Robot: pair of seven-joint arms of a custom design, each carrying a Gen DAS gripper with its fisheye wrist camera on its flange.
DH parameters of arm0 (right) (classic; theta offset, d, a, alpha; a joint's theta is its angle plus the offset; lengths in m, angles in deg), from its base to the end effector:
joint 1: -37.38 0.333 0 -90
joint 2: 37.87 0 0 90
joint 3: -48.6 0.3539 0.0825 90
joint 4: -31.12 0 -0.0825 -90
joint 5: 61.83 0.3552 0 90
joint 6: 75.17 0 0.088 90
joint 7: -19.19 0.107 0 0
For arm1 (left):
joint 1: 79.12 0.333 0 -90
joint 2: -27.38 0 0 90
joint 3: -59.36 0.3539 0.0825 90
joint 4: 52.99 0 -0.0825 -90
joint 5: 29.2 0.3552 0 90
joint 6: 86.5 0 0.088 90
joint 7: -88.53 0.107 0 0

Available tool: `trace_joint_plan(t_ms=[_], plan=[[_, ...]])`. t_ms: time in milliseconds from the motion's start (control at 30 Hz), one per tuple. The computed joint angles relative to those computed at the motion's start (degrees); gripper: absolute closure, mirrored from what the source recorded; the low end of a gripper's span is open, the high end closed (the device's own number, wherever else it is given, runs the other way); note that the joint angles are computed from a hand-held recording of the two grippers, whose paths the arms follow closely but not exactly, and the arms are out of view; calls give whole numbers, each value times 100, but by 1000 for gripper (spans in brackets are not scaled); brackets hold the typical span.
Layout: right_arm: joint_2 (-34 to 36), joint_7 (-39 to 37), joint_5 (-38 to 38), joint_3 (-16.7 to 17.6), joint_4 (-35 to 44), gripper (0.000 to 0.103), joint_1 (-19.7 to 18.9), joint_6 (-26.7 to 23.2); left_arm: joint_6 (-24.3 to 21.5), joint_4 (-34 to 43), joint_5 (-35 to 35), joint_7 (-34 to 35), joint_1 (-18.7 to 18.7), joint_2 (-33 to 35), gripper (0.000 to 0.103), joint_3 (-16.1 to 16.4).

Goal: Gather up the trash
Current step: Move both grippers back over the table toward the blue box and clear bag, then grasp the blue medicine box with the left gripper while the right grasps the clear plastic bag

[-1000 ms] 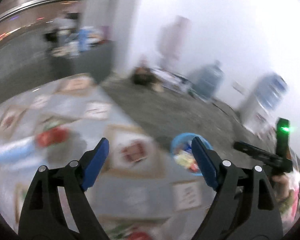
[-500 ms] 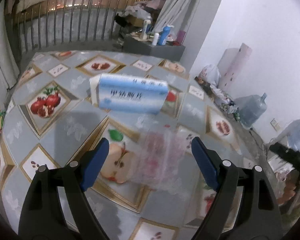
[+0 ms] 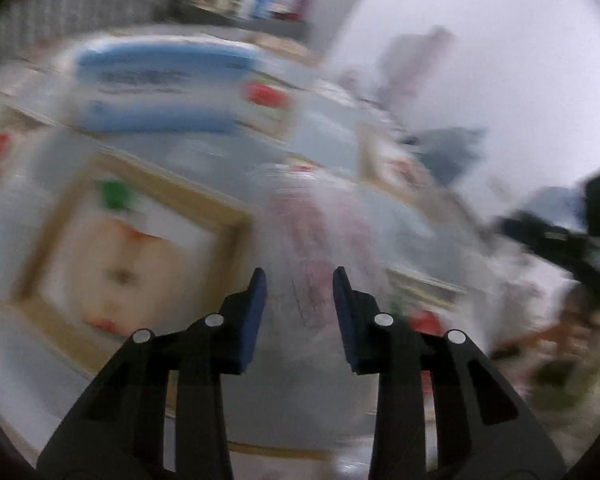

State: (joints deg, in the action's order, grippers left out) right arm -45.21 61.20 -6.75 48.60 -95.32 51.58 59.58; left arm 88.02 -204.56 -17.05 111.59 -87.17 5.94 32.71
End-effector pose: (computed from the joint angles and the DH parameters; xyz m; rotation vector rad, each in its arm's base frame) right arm 0.4854 0.1347 0.5198 -2.0042 1.2259 0.1725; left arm 0.3244 -0.2623 0.4905 -2.2382 1.6103 -1.0664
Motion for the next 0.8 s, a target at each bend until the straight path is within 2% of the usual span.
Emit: trace_joint_plan(t_ms=[33, 67, 100, 133, 167, 200, 267, 333, 367, 467, 533, 600, 700, 733, 767, 800], plan=[[34, 28, -32, 4, 14, 35, -2, -6, 29, 17, 249, -139, -154, -6, 69, 193], [80, 67, -69, 14, 33, 35, -3, -17, -138, 95, 817, -503, -108, -112, 68, 263], [119, 82, -76, 20, 46, 35, -2, -46, -338, 158, 996, -547, 101, -252, 67, 132], [158, 81, -70, 23, 67, 35, -5, -88, -740, 278, 1143, -479, 511, -501, 58, -144], [194, 63, -59, 26, 84, 35, -9, -143, -954, 333, 943, -205, 929, -700, 49, -472], [223, 51, -61, 40, 97, 35, -12, -159, -1219, 419, 1032, -129, 1175, -852, 46, -599], [281, 15, -63, 64, 121, 35, -17, -184, -1613, 605, 1625, -76, 1519, -1053, 33, -640], [342, 13, -72, 86, 155, 35, -26, -208, -1855, 775, 2130, 142, 1660, -1071, 26, -551], [376, 5, -66, 94, 171, 35, -34, -218, -1908, 871, 2333, 414, 1607, -969, 21, -406], [482, 28, -89, 122, 234, 35, -59, -241, -1988, 1147, 2608, 1395, 1247, -468, 20, 128], [534, 41, -104, 139, 259, 35, -78, -258, -2156, 1326, 2334, 2360, 784, -68, 20, 626], [567, 44, -101, 154, 275, 35, -94, -277, -2518, 1491, 1926, 3150, 440, 215, 20, 947], [575, 19, -84, 170, 264, 35, -112, -277, -2985, 1687, 1836, 3436, 332, 528, 22, 981], [575, 12, -75, 171, 260, 35, -118, -279, -3270, 1801, 1829, 3429, 313, 625, 29, 958], [572, 4, -63, 170, 254, 35, -124, -278, -3381, 1846, 1881, 3363, 284, 666, 37, 945], [567, -6, -51, 169, 245, 35, -129, -273, -3448, 1866, 1930, 3302, 253, 666, 41, 951]])
